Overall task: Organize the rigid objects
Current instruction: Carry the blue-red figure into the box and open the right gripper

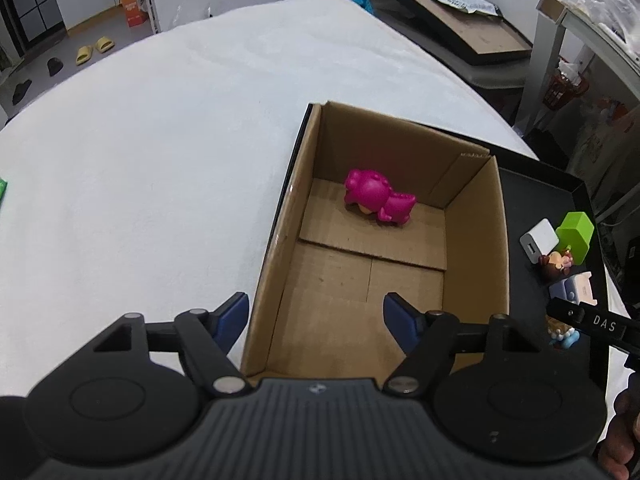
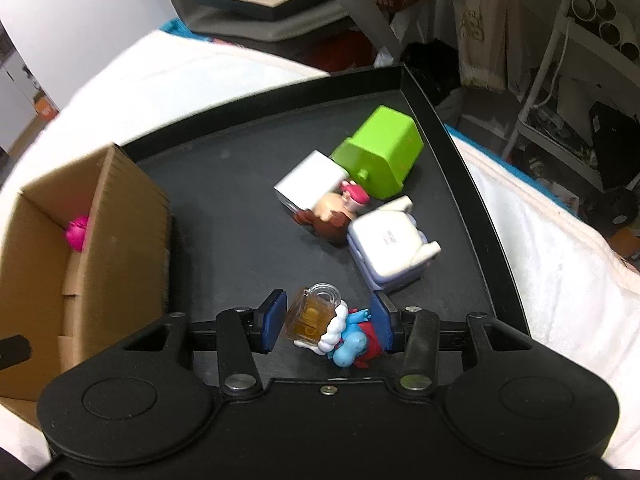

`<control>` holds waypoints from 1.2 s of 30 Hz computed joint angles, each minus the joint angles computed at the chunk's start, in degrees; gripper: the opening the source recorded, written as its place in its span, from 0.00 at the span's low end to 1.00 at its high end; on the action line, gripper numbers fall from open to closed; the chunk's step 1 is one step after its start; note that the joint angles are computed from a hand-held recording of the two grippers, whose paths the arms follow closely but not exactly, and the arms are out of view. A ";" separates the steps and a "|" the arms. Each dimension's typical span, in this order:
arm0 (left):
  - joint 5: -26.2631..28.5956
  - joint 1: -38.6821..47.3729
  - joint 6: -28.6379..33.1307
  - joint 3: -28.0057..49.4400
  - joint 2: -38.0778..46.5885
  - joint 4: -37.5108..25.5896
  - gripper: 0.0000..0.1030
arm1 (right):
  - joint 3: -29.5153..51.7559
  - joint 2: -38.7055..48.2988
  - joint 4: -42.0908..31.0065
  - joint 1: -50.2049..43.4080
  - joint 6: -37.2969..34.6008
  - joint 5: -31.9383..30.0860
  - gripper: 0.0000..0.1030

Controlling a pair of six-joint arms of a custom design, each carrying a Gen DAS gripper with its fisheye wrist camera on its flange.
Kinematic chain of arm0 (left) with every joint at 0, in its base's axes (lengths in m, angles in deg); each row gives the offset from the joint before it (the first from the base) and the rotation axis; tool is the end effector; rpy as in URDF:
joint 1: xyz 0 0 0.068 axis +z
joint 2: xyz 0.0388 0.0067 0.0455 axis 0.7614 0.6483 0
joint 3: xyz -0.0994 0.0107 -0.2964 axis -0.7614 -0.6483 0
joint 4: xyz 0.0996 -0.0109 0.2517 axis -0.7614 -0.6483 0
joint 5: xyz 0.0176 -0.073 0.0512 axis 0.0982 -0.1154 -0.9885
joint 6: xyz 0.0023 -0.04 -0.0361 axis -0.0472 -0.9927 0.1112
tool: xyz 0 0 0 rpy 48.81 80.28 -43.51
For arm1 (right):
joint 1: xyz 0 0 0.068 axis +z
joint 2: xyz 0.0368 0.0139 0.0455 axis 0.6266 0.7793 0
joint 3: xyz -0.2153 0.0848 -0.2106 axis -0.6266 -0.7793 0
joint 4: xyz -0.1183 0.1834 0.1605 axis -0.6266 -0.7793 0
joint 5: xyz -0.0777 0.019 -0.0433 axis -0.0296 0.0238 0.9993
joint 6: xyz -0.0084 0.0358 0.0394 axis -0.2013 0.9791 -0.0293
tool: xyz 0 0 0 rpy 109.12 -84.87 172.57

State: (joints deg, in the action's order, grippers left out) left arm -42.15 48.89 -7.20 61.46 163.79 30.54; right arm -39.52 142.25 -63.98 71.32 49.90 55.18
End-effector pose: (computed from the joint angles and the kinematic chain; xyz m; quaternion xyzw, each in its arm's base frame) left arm 0.2869 -0.0039 0.1957 -0.0420 0.9716 -0.0188 0.2321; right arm 0.2717 0.1618 0.1515 0.1477 0.9536 0.0419 0.2589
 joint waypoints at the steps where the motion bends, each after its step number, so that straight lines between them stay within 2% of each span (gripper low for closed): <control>1: -0.01 0.17 0.16 -0.08 -0.12 0.27 0.71 | -0.34 -0.52 0.61 0.01 0.30 -0.45 0.44; 7: 1.17 1.63 1.51 -0.55 -0.17 1.65 0.68 | 0.52 -1.75 2.68 2.93 -0.73 1.36 0.44; 11: 1.76 2.78 2.76 -0.74 0.51 2.43 0.62 | 0.97 -2.45 3.61 3.49 -1.20 1.80 0.44; 21: 5.86 6.28 5.22 -0.65 1.93 3.18 0.32 | 0.22 -5.06 9.19 4.92 -3.12 4.48 0.44; 26: 7.42 7.97 6.33 -0.46 2.79 3.58 0.21 | 0.56 -5.37 12.24 5.83 -4.65 4.99 0.44; 36: 9.64 10.08 7.89 0.18 4.23 3.17 0.14 | 4.29 -2.46 16.22 8.48 -8.77 6.37 0.44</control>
